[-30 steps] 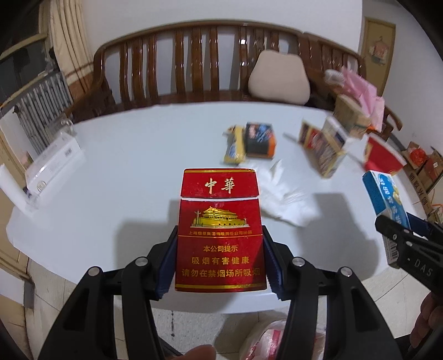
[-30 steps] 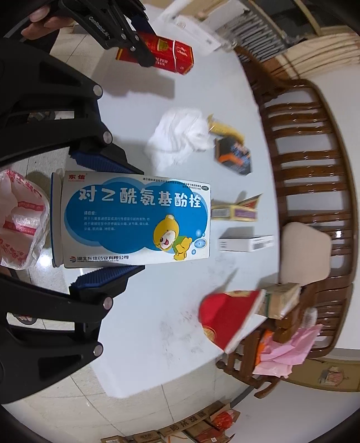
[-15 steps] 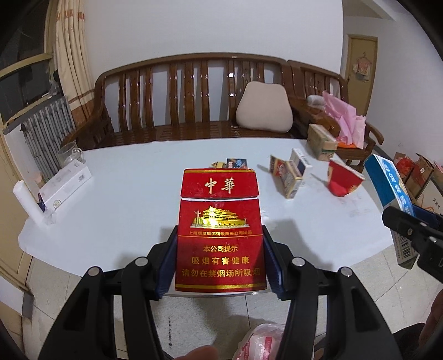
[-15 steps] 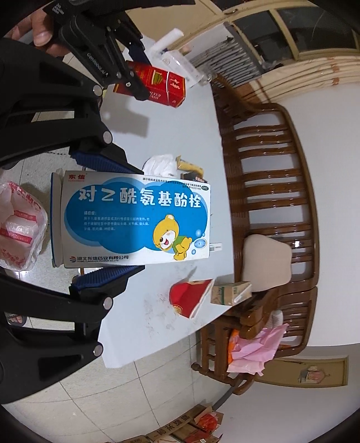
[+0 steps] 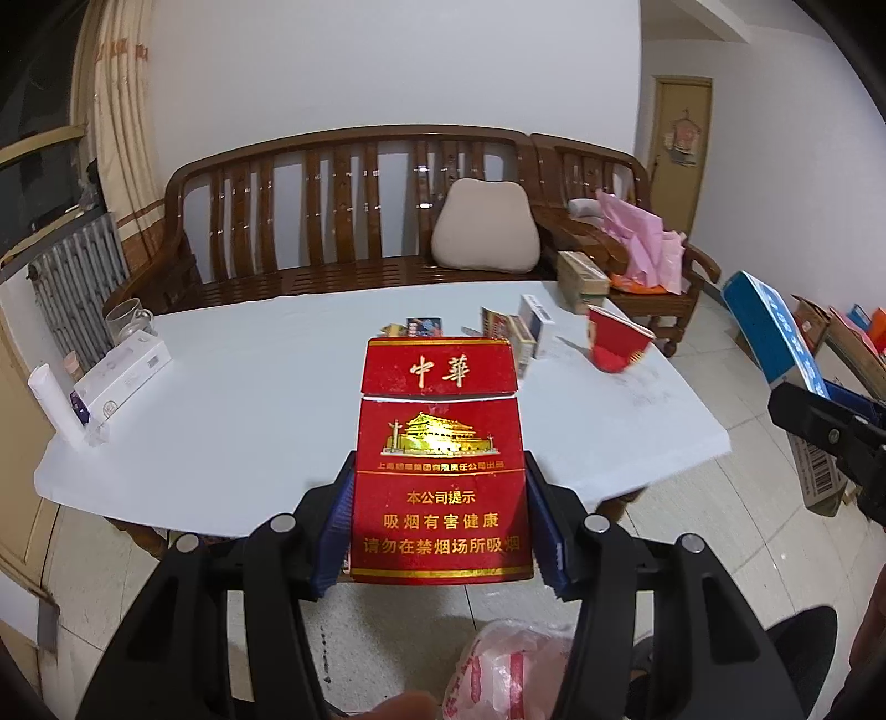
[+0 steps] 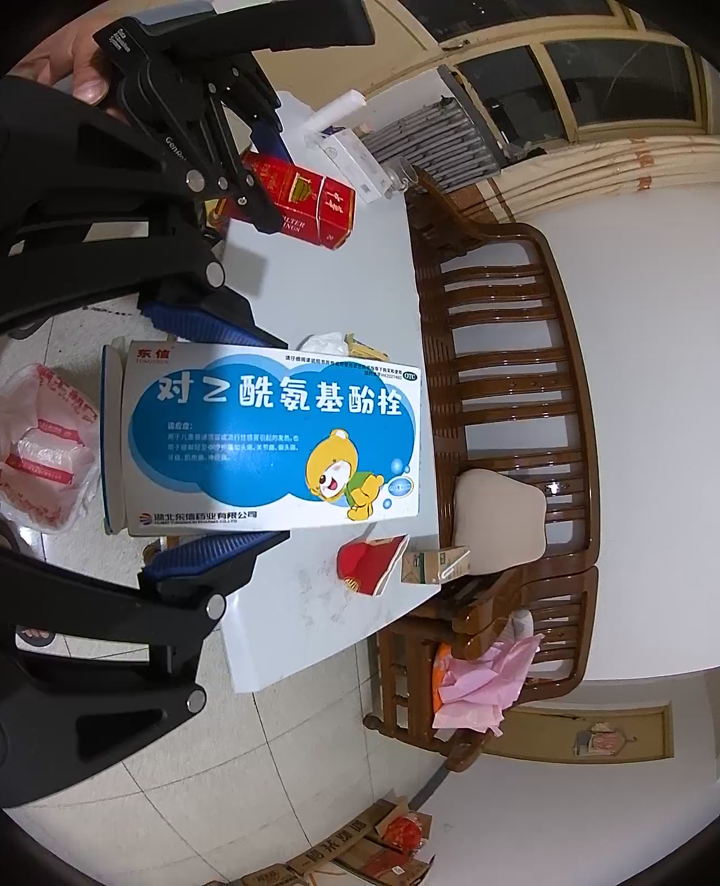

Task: Collect trash
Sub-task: 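Lift both held boxes and carry them down over the white trash bag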

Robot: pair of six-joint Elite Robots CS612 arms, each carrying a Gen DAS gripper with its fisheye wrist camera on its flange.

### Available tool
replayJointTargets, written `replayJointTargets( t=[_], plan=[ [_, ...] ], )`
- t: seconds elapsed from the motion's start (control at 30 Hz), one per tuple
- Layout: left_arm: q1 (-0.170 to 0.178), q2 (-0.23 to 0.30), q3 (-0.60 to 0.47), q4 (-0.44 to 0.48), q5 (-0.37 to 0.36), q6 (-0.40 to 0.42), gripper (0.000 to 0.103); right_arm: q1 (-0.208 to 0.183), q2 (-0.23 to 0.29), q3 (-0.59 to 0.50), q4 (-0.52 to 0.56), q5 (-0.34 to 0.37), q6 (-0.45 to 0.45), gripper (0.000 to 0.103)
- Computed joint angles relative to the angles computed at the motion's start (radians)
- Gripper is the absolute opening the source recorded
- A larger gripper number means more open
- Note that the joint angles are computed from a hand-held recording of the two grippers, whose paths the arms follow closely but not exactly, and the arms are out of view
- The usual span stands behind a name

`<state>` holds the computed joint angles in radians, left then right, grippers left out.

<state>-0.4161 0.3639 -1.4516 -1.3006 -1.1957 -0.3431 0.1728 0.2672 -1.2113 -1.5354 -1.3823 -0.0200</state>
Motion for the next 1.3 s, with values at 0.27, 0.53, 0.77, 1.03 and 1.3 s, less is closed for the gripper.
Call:
replayJointTargets(
  t=[0.27, 0.53, 0.77, 1.03, 1.3],
  plan=[
    [-0.03, 0.048, -0.089, 0.035, -0.022, 0.015, 0.053, -0.005, 0.059, -0.134, 0.063, -0.013, 0.011, 0.058],
    [-0.046, 0.078, -0.154, 0.073, -0.03, 0.007, 0.053, -0.011, 0.102, -0.24, 0.111, -0.017, 0.004, 0.058],
    [-0.057, 0.111, -0.203, 0.122, -0.067, -0.008, 0.053, -0.018, 0.144, -0.319, 0.147, -0.017, 0.016, 0.058],
    [-0.062, 0.165, -0.244, 0.223, -0.142, -0.04, 0.054, -0.014, 0.2, -0.373, 0.264, -0.024, 0.028, 0.058],
    [-0.062, 0.204, -0.247, 0.299, -0.226, -0.054, 0.054, -0.01, 0.238, -0.391, 0.358, -0.017, 0.045, 0.058]
  ],
)
